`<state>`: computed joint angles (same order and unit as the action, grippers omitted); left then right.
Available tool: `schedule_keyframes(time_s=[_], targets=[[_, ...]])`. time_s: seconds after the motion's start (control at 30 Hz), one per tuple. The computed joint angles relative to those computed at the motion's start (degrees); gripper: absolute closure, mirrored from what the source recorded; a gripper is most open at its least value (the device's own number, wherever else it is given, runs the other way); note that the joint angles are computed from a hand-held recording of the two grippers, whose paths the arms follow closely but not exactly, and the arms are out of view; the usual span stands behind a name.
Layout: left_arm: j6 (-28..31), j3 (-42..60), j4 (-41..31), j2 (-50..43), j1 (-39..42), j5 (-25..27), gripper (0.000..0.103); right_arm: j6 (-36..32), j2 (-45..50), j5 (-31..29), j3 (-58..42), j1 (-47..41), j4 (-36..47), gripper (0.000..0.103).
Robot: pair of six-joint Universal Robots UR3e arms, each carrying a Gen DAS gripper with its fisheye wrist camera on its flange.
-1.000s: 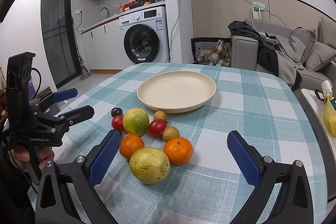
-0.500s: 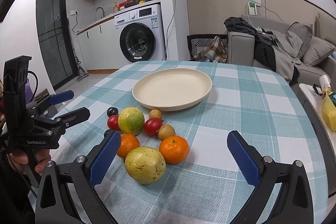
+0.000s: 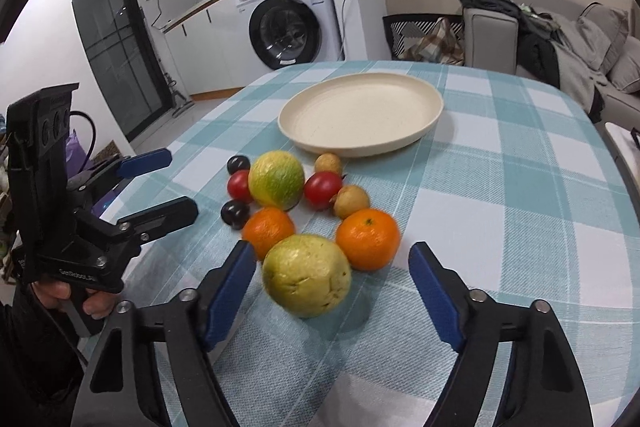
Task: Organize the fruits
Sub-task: 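Grasp the green lime with the right gripper while the left gripper grasps a dark plum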
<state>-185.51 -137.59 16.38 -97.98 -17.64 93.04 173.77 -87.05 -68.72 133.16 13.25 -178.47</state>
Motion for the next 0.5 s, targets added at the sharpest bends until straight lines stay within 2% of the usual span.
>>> schedule_keyframes(time_s=[0.1,0.17,0.3,0.43,0.5], targets=[[-0.3,1.7,-3.5,-0.7,0.5,-1.3,0.022,-0.7,-0.6,1.8,-0.2,-0.6,3.0,0.03],[-0.1,2.4,-4.8,-1.2,0.9,-1.9,0.027,-1.1,-0.9,2.1,-0.5,-0.9,4.9,0.036],[0.1,3.6,-7.2,-2.0,1.1,-3.1,0.035,-2.4,-0.9,2.9,-0.8,-1.1,7.4,0.039],[0.7,6.5,-12.5,-3.4,1.0,-4.8,0.05,-2.7,-0.5,2.9,-1.5,-0.9,8.6,0.042],[0.6,7.6,-13.6,-4.3,1.1,-5.4,0.054,-2.8,0.0,3.0,-1.7,-0.8,8.6,0.044]])
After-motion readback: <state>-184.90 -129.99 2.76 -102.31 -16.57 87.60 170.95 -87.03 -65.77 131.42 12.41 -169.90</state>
